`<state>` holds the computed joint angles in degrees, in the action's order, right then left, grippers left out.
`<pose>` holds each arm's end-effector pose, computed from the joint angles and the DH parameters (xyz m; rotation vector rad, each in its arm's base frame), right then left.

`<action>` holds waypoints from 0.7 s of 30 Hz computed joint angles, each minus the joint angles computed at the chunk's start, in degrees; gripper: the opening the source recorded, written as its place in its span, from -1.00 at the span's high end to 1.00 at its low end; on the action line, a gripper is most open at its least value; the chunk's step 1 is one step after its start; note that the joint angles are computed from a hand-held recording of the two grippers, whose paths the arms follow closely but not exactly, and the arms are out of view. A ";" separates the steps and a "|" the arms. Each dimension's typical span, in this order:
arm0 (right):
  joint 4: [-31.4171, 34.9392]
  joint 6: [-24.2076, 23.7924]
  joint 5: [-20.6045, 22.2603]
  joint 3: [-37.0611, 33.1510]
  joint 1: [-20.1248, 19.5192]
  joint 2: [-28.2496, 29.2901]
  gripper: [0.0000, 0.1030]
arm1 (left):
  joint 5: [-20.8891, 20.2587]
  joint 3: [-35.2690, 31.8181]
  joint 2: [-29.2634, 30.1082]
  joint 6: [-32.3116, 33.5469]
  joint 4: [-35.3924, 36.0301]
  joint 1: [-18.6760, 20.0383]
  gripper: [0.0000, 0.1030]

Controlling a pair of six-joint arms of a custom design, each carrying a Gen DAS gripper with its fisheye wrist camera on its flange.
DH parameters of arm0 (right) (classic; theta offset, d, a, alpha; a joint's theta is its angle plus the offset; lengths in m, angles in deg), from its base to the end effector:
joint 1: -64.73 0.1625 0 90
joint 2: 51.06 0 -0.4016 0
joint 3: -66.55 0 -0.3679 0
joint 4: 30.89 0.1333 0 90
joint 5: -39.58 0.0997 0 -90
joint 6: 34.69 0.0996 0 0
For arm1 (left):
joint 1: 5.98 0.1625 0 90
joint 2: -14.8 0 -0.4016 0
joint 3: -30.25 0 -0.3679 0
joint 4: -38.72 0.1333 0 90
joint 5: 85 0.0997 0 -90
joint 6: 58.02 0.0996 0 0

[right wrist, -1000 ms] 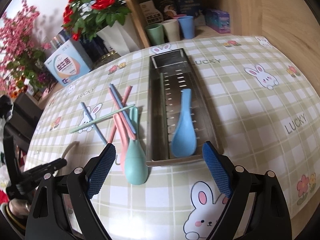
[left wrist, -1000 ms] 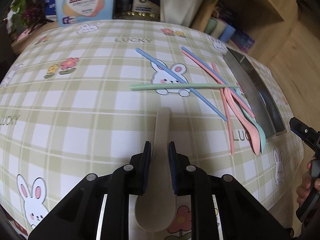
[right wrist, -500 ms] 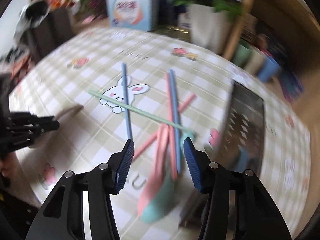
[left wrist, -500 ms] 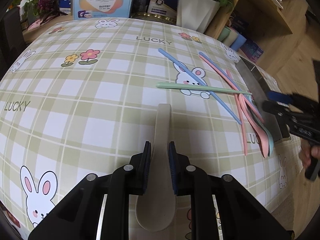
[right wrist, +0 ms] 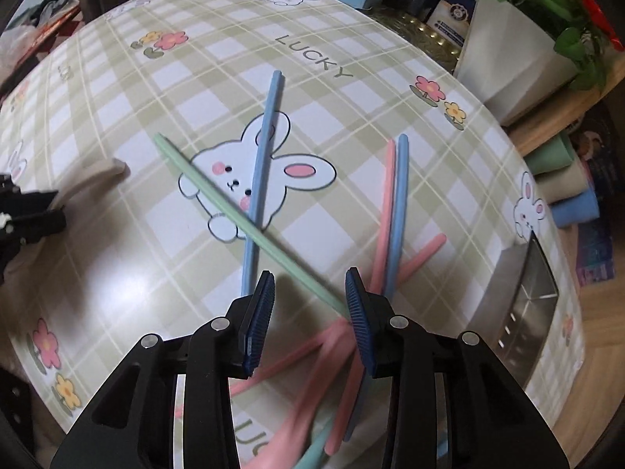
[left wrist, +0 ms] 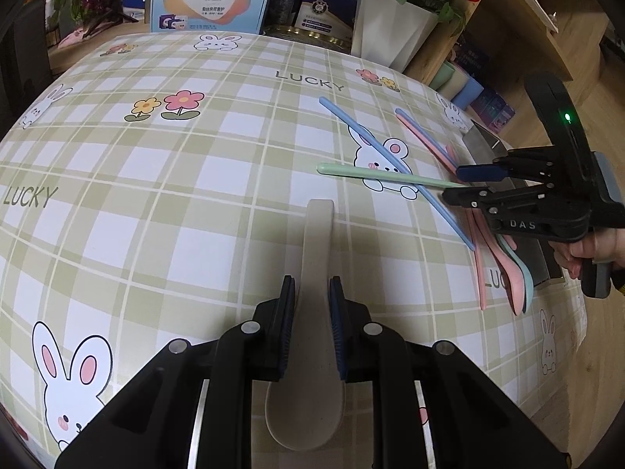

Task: Organize utensils
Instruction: 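Grasp a green chopstick with the right tool while the left tool holds the white spoon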

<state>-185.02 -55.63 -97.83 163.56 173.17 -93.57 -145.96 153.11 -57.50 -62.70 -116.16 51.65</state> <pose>0.2528 -0.5685 0.0846 0.6966 -2.1997 0.1721 -0.1003 -0.4976 0.2012 0.5584 2.6313 -0.5415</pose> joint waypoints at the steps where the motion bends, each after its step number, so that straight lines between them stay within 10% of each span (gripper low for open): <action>1: 0.95 0.75 0.71 -0.54 -0.29 0.07 0.28 | 0.00 0.06 -0.01 0.03 -0.11 -0.01 0.67; 9: 1.38 5.02 7.08 -0.03 -1.45 -1.54 0.90 | 0.73 0.35 0.34 0.39 -0.89 -0.41 0.66; 21: -17.37 20.56 20.90 13.62 -3.22 -9.10 0.90 | 1.40 0.56 0.55 0.68 -1.52 -0.71 0.66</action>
